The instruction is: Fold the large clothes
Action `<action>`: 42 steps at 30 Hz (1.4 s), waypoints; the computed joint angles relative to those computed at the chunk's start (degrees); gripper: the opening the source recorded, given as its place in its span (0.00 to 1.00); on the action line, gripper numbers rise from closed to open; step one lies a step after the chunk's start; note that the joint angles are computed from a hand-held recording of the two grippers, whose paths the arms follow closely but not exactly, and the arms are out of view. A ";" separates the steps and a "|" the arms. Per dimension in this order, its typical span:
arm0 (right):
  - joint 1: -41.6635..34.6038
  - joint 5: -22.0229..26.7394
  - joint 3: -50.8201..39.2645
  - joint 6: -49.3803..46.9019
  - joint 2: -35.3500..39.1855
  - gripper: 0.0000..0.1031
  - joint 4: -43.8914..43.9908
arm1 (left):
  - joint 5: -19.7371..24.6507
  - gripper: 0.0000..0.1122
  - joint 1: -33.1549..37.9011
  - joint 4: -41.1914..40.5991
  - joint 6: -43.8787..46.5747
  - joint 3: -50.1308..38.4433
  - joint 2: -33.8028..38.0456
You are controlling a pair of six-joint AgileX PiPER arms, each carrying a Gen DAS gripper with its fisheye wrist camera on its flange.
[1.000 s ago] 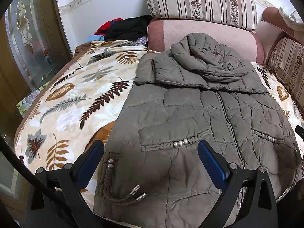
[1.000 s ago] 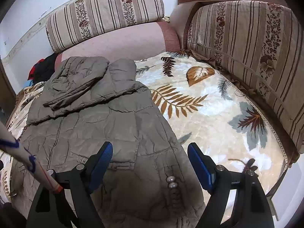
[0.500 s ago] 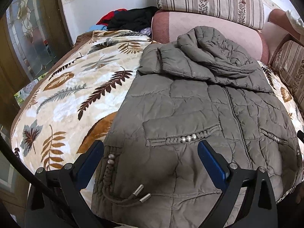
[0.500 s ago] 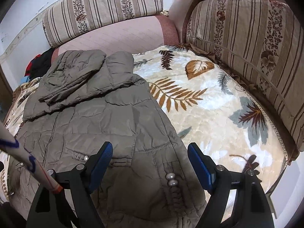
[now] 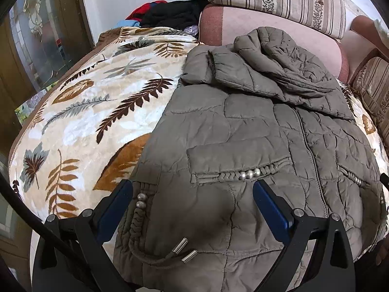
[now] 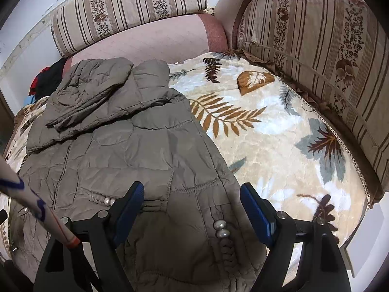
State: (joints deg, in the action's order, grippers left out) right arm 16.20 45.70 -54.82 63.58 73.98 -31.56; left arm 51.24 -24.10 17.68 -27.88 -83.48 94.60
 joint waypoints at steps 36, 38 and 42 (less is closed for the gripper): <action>-29.43 -5.27 -0.14 -49.06 5.31 0.82 46.14 | 12.11 0.88 30.92 -45.96 34.60 -16.67 17.89; -32.39 -5.60 0.73 -54.65 5.97 0.82 52.44 | 12.84 0.88 31.53 -48.88 36.12 -15.95 18.45; -38.09 -5.04 1.94 -66.34 7.81 0.83 65.03 | 14.50 0.88 32.97 -57.51 41.96 -12.66 18.69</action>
